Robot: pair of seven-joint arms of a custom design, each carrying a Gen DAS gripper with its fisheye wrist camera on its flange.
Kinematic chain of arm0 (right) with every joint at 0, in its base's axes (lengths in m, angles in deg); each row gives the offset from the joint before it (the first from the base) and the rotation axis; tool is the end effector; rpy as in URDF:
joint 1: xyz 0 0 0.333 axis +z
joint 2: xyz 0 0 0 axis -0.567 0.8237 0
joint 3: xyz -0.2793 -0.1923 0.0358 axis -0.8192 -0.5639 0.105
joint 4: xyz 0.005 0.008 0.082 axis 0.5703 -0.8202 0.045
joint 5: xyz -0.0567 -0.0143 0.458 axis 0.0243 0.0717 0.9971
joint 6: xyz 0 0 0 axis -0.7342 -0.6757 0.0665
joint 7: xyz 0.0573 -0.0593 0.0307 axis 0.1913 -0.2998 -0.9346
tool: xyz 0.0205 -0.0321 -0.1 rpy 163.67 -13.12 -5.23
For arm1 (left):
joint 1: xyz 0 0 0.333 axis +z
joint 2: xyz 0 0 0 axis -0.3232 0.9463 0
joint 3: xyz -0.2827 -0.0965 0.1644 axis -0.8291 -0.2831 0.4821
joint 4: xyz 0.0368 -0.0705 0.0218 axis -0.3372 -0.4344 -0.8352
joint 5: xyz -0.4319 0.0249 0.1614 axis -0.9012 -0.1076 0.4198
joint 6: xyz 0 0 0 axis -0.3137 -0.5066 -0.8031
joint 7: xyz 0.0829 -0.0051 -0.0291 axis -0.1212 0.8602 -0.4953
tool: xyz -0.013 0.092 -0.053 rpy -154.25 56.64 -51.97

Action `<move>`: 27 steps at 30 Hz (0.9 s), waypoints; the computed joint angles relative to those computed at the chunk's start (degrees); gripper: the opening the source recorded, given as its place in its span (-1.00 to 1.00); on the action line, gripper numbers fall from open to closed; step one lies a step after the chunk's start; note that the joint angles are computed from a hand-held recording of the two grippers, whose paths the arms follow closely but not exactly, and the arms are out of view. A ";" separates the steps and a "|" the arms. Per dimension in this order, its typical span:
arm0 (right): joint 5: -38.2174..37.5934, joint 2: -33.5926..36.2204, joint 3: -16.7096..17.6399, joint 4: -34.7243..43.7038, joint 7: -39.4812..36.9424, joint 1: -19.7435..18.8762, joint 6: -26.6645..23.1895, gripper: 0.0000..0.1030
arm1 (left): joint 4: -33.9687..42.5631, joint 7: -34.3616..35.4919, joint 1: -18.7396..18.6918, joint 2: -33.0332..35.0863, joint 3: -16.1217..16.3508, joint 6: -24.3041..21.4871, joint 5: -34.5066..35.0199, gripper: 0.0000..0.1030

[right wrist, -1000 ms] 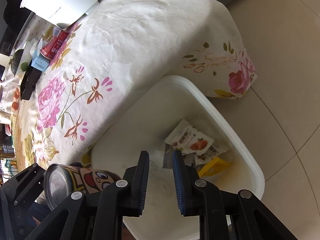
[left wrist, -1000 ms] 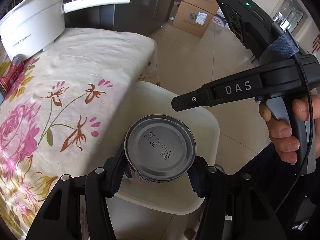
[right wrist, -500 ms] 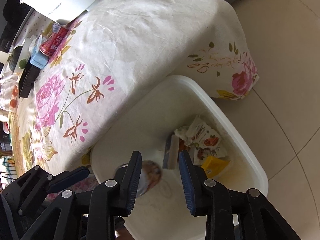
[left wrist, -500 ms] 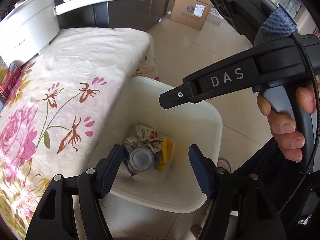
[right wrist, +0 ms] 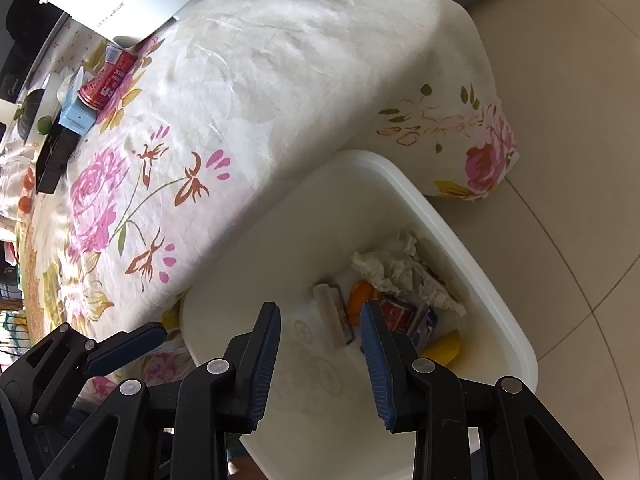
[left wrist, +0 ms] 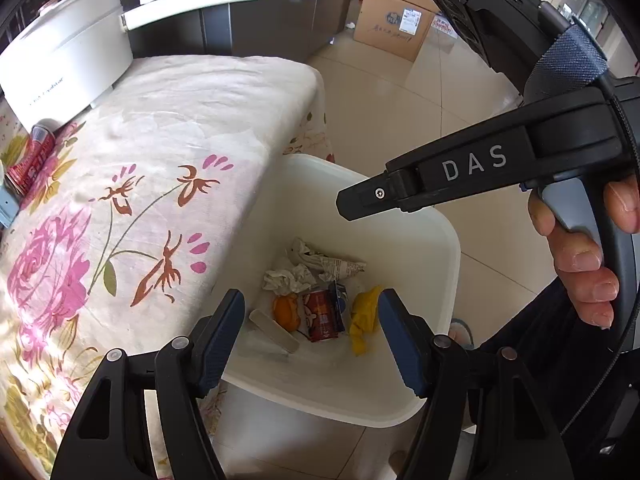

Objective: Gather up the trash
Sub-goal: 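Move both tools back over the table toward the black tray and milk carton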

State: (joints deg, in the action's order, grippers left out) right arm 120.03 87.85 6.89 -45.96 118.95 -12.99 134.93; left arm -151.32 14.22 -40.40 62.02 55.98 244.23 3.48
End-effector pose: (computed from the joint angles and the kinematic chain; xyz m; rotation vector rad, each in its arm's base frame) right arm 0.5097 0.2847 0.3071 -2.0595 1.7399 0.2266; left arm 0.4388 -0.3530 0.3127 -1.6487 2.4099 -0.5946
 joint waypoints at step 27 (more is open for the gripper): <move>-1.01 0.88 0.57 0.97 2.44 0.05 1.72 -0.15 | -2.43 -8.32 3.69 -4.95 -1.63 1.52 7.66 0.39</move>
State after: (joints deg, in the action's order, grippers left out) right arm 119.02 88.73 7.46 -44.98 121.39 -12.93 136.65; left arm -153.75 5.90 -36.71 57.07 54.34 245.75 11.14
